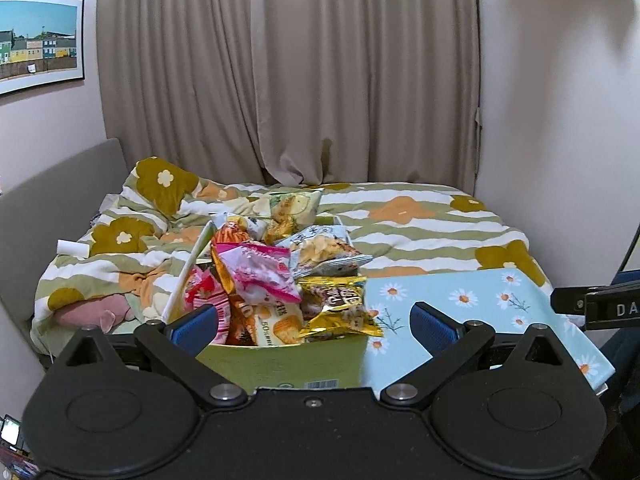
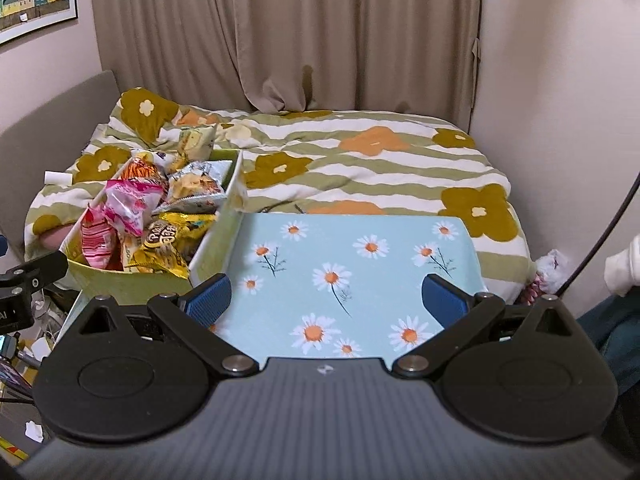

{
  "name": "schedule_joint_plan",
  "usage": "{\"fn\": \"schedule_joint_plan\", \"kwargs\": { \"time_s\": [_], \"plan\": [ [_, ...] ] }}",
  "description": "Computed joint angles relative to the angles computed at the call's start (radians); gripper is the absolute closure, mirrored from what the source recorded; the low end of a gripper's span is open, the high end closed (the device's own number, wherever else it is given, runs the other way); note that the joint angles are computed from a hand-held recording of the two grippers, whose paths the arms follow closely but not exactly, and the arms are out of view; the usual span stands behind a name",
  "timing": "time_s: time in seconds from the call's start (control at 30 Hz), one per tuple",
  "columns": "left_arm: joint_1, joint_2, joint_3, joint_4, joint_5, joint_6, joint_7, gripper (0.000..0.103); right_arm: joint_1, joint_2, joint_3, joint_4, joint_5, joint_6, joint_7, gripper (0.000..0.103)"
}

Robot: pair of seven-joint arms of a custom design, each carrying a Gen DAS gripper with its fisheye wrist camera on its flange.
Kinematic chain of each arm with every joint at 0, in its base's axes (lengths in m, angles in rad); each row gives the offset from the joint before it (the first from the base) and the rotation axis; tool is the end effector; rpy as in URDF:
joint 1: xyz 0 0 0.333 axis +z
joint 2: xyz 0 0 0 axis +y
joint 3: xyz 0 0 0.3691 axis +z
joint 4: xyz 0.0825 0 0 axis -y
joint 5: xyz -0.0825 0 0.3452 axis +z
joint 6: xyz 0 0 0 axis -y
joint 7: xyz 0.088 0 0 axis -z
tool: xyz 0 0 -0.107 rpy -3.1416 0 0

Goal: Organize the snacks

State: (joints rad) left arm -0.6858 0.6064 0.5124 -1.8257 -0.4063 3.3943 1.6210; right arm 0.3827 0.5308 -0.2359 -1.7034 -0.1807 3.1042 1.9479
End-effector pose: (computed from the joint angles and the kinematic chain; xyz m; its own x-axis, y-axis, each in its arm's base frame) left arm 0.6740 -0.1582 0.4383 0.0099 -0.9993 -0.0358 -0.4852 0.0265 -0.8740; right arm 0.7000 0.1576 0.4652 0.0488 -0.9984 -0.0296 -0.6304 -0.0078 -0.7762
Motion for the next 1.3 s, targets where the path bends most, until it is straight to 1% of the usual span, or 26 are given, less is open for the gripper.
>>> {"fn": "schedule_joint_plan", "kwargs": {
  "time_s": [0.07,0.37,0.7,1.07,1.3],
  "plan": [
    [0.001,-0.001,-0.005,0.002,0.003,0.006,0.005,0.0,-0.002,-0.002,0.0,-0.003,0.003,0.0,0.002,0.0],
    [-0.006,0.003,0.003,0.011,0.0,-0.008,0.014,0.0,-0.001,-0.003,-0.008,-0.005,0.011,0.008,0.011,0.0],
    [-0.017,0.008,0.02,0.012,0.028,-0.019,-0.003,0.0,0.002,-0.001,-0.011,0.0,0.013,0.004,0.014,0.0],
    [-0.006,0.001,0.013,0.004,0.049,-0.022,-0.021,0.0,-0.001,-0.001,-0.009,0.0,0.011,0.005,0.015,0.0],
    [-0.013,0.0,0.021,0.001,0.057,-0.027,-0.033,0.0,-0.001,-0.001,-0.009,-0.001,0.011,0.005,0.016,0.0]
  ]
}}
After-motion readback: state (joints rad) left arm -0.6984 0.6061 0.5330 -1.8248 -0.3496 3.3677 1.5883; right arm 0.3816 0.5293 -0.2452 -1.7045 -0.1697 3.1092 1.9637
